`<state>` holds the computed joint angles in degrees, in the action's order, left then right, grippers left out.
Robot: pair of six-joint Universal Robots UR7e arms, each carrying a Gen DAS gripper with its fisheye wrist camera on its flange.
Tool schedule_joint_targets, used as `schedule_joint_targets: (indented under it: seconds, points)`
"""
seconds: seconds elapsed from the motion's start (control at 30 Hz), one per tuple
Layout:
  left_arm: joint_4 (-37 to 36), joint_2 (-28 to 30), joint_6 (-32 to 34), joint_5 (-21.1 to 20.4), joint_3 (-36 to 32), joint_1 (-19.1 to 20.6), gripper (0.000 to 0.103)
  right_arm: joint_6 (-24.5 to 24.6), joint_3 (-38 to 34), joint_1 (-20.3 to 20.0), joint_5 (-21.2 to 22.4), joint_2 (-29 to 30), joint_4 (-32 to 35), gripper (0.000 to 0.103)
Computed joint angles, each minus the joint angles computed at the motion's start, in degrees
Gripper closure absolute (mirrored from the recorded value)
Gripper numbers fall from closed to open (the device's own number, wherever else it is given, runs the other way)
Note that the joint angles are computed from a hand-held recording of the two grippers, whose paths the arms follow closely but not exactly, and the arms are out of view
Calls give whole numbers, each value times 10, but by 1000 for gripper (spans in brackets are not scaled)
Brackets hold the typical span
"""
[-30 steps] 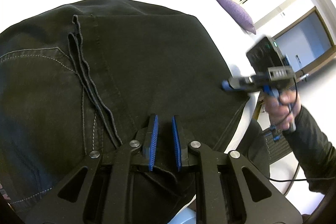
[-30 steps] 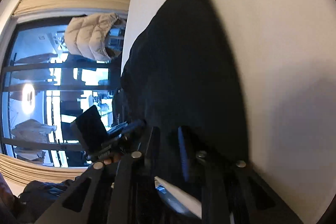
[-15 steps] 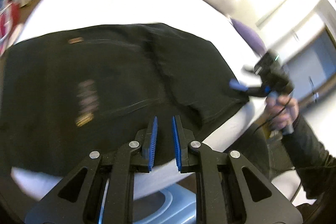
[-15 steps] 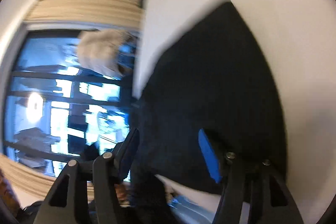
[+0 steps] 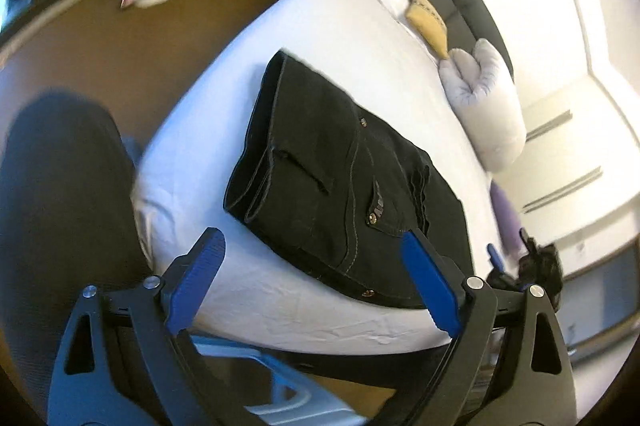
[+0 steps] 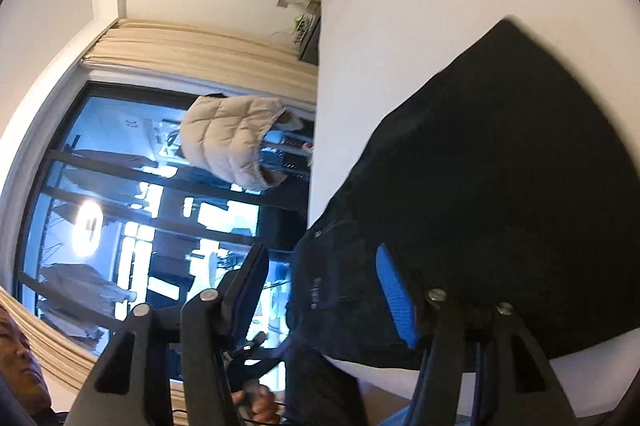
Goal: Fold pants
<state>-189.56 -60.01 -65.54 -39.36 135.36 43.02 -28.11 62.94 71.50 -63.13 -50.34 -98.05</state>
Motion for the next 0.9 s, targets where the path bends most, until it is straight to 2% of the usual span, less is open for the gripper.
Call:
schedule_joint_targets:
  seconds: [0.1, 0.27, 0.37, 0.5, 0.53, 0.57, 0.6, 0.67, 0.73, 0.8, 0.9]
  points:
    - [-106, 26, 20, -49, 6, 30, 13, 8, 10, 9, -10, 7, -3, 42]
    - [-254, 92, 10, -118, -6, 84, 13, 1, 7, 26, -3, 19, 7, 42]
    - [-338, 120, 1, -135, -3, 101, 12, -16, -15, 29, 9, 29, 36, 42]
    - [-363, 125, 1, -137, 0, 108, 12, -17, -34, 34, 4, 45, 51, 42]
    - [-369, 120, 6, -134, 9, 105, 19, -16, -40, 37, 2, 51, 55, 42]
    - [-371, 119, 11, -131, 9, 102, 35, -16, -44, 40, 1, 56, 59, 42]
    - [-365, 116, 15, -132, 6, 105, 41, -18, -47, 43, -3, 59, 61, 43]
    - [-365, 114, 20, -142, 1, 111, 60, -19, -55, 47, -8, 66, 67, 42]
    - [-358, 111, 17, -146, -1, 113, 68, -16, -66, 50, -18, 75, 72, 43]
    - [-346, 103, 23, -139, 0, 109, 72, -5, -82, 54, -41, 86, 74, 43]
    - [-327, 92, 36, -125, -3, 102, 83, 6, -122, 61, -78, 114, 96, 43]
